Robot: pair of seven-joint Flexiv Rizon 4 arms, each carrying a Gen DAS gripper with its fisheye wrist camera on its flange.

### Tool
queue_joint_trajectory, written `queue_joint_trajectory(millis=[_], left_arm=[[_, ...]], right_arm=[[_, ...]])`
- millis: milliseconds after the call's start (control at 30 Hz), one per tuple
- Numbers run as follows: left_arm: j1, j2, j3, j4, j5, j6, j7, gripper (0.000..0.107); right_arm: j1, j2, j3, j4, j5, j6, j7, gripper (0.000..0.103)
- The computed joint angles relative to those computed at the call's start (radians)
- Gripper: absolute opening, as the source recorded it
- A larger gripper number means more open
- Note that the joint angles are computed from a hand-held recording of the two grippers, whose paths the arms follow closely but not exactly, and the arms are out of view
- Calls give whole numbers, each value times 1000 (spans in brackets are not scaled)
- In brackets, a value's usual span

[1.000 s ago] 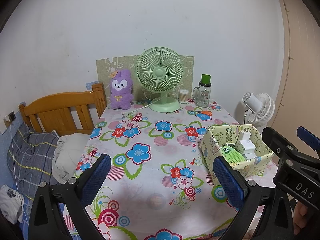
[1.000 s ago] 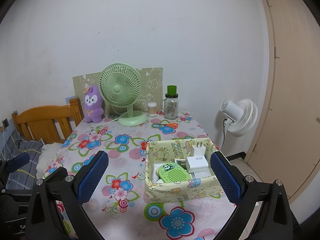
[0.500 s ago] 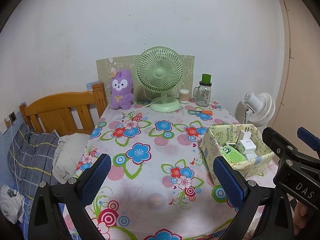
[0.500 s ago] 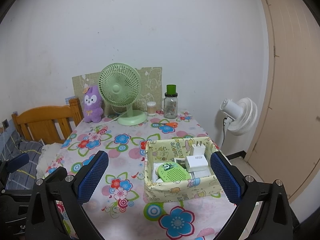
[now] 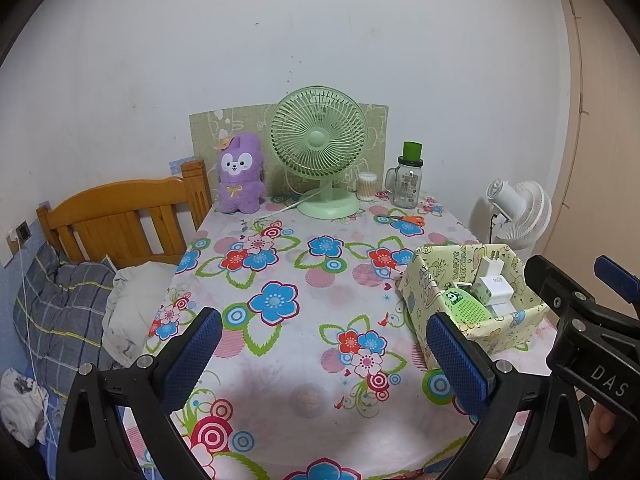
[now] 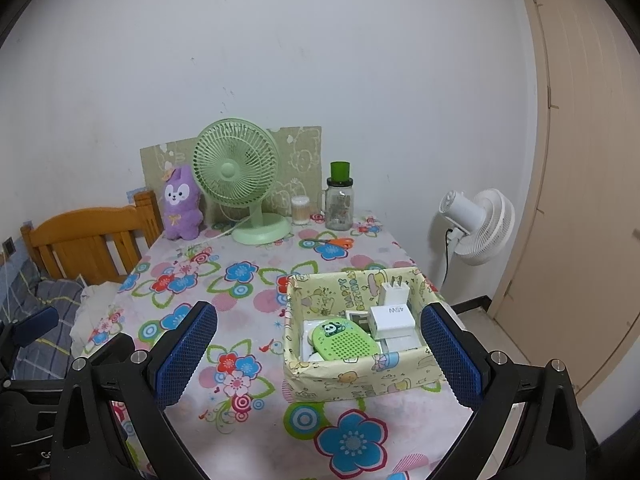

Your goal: Organize rigid objects

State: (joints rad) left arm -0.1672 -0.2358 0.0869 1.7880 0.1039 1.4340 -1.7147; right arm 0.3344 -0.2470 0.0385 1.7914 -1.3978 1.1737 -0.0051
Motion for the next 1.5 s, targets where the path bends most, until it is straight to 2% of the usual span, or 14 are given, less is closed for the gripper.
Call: queue_joint_trajectory(millis=[267,667,867,1067,1500], left_arm=[[-15,-20,12,-33,11,-32,-39,103],[-54,-50,44,-119,126,-98,-162,103],[-51,-61,38,-142,145,-110,-179,103],[-47,-64,36,-142,146,-97,-180,103],[-42,-75,29,-147,123,-102,-163,103]], right_arm=[[0,-14,-2,-11,72,1,-66,103],[8,-41,-24,-29,248,45,-201,103],[14,-44,-52,-31,195,87,-180,103],[5,-42,-68,-38,62,123,-99,103],[-5,-54,-48,-52,66,110,-109,103]])
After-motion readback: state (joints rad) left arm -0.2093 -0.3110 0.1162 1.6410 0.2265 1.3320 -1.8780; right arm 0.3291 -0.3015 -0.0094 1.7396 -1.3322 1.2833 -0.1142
